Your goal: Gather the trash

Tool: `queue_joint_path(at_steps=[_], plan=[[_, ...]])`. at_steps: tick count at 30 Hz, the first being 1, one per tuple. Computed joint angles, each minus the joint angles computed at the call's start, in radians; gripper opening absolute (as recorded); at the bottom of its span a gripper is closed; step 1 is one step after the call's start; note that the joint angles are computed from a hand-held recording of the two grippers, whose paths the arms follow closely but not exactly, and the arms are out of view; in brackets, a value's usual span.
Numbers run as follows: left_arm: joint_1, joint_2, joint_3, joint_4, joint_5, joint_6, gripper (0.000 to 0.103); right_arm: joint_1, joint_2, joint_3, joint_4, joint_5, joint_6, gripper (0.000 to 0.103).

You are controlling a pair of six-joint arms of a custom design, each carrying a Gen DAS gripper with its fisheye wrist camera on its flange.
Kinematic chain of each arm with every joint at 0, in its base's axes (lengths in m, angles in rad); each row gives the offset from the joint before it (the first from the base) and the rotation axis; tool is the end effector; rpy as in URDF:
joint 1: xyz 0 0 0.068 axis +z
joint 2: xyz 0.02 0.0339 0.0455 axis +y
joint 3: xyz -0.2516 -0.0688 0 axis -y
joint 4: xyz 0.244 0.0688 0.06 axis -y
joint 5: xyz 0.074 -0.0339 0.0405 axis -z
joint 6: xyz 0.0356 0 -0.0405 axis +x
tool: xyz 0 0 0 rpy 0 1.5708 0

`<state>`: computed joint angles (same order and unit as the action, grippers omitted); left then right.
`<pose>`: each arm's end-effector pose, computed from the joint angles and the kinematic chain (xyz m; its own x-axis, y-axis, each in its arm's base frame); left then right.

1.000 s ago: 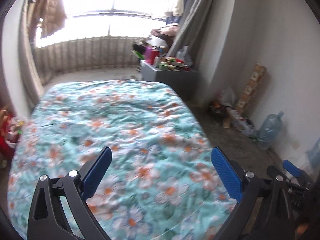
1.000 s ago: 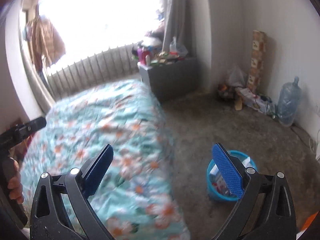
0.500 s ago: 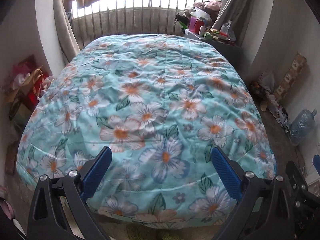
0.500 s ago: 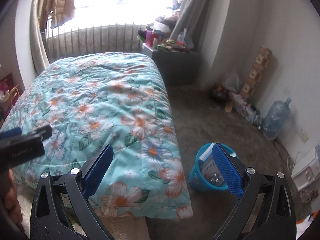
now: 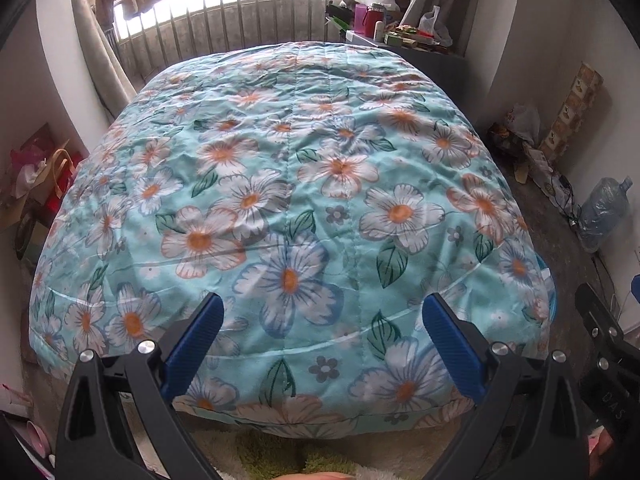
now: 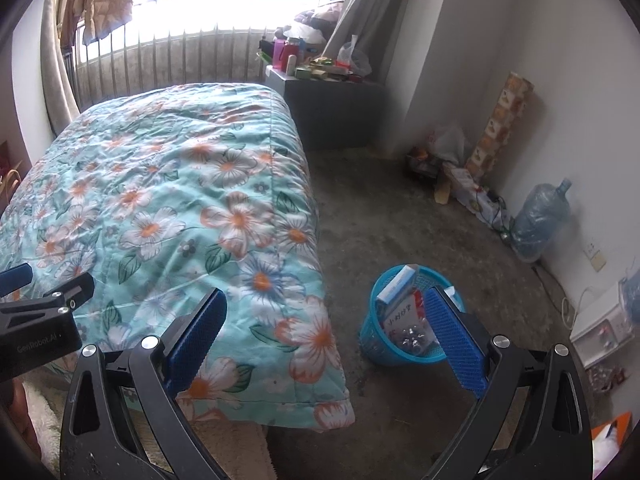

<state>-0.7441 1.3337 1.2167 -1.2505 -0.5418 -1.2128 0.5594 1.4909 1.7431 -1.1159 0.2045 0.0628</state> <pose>0.1826 -0.1432 0.2868 -0.7243 -0.4240 -0.5438 -0.4984 0.8669 -0.0121 0.2513 0.1488 0.4005 -0.6687 -0.3462 -0.6580 -0.3666 0.9235 -0.1133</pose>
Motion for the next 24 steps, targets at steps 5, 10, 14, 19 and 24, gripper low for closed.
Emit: queue_joint_path(at_steps=[5,10,14,19,24], plan=[[-0.013,0.014,0.017,0.003,-0.008,0.012,0.097,-0.035,-0.002,-0.009,-0.020,-0.043,0.014,0.095],[-0.032,0.032,0.032,0.014,-0.009,0.030,0.097,-0.051,-0.007,-0.009,-0.031,-0.059,0.009,0.095],[-0.038,0.040,0.039,0.019,-0.011,0.040,0.097,-0.066,-0.020,-0.019,-0.036,-0.068,0.001,0.095],[-0.050,0.045,0.046,0.019,-0.017,0.036,0.097,-0.079,-0.034,-0.030,-0.039,-0.076,-0.010,0.095],[-0.058,0.052,0.054,0.012,-0.022,0.035,0.097,-0.078,-0.040,-0.034,-0.041,-0.081,-0.008,0.095]])
